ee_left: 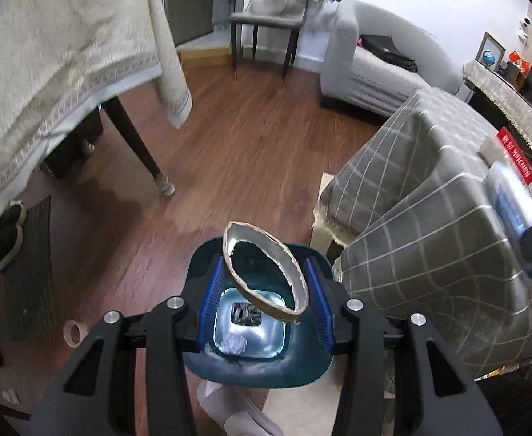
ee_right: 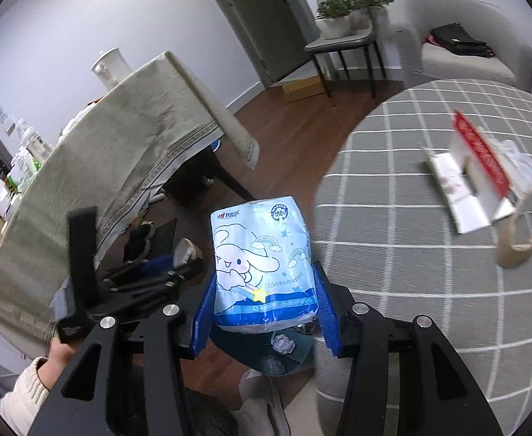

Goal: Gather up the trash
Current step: 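Drop the tape ring into the teal bin with the left tool while the right tool carries the packet over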

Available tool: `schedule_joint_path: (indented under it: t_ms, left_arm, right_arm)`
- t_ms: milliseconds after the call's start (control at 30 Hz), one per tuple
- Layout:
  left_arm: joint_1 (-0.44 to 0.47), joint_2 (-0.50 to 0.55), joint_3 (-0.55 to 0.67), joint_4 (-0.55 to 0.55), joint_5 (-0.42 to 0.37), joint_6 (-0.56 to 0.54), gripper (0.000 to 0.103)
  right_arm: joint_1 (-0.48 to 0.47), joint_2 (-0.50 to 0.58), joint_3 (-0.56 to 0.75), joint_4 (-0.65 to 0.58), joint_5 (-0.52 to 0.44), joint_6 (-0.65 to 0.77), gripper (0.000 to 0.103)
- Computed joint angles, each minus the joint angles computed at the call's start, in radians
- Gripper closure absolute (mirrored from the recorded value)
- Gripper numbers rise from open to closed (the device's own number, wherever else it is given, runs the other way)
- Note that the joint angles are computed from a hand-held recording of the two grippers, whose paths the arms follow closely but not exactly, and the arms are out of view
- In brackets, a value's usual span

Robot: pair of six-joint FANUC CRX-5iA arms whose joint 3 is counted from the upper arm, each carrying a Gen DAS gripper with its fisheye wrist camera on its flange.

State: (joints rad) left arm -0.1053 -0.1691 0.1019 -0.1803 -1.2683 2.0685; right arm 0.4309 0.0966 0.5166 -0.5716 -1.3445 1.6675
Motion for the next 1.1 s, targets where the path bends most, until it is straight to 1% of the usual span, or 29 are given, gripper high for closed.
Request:
schedule_joint_path:
  t_ms: [33, 100, 200, 433, 600, 667, 800, 833, 933, 1000, 1100]
  left_arm:
    - [0.012, -0.007, -0.023, 0.014, 0.013, -0.011, 0.056]
    - [0.025, -0.005, -0.048, 0.025, 0.010, -0.021, 0.056]
    - [0.062, -0.002, -0.100, 0.074, 0.022, -0.045, 0.056]
    - [0.122, 0.020, -0.182, 0.133, 0.012, -0.071, 0.056]
    - [0.139, 0.033, -0.217, 0.171, 0.008, -0.100, 0.057]
    - [0.154, 0.033, -0.238, 0.203, 0.017, -0.121, 0.058]
    - [0.161, 0.025, -0.249, 0.211, 0.009, -0.139, 0.059]
    - [0.161, 0.024, -0.244, 0.207, 0.008, -0.138, 0.057]
    - [0.166, 0.003, -0.244, 0.197, 0.011, -0.135, 0.045]
    - [0.161, -0.006, -0.229, 0.171, -0.001, -0.124, 0.045]
    - [0.164, -0.040, -0.221, 0.163, 0.011, -0.124, 0.040]
  right_arm:
    - [0.008, 0.003, 0.002, -0.002, 0.001, 0.001, 0.053]
    - [0.016, 0.008, 0.006, -0.005, 0.001, 0.000, 0.053]
    - [0.039, 0.018, 0.012, 0.006, 0.000, 0.001, 0.053]
    - [0.093, 0.041, 0.023, 0.040, 0.002, 0.002, 0.053]
    - [0.121, 0.059, 0.029, 0.059, 0.002, 0.005, 0.053]
    - [0.138, 0.068, 0.029, 0.082, 0.000, 0.000, 0.053]
    - [0.155, 0.079, 0.028, 0.106, -0.002, -0.003, 0.053]
    - [0.159, 0.082, 0.028, 0.110, -0.003, -0.005, 0.053]
    - [0.179, 0.092, 0.024, 0.136, -0.003, -0.018, 0.053]
    - [0.191, 0.094, 0.016, 0.151, 0.002, -0.025, 0.053]
    - [0.216, 0.104, 0.005, 0.185, 0.008, -0.042, 0.053]
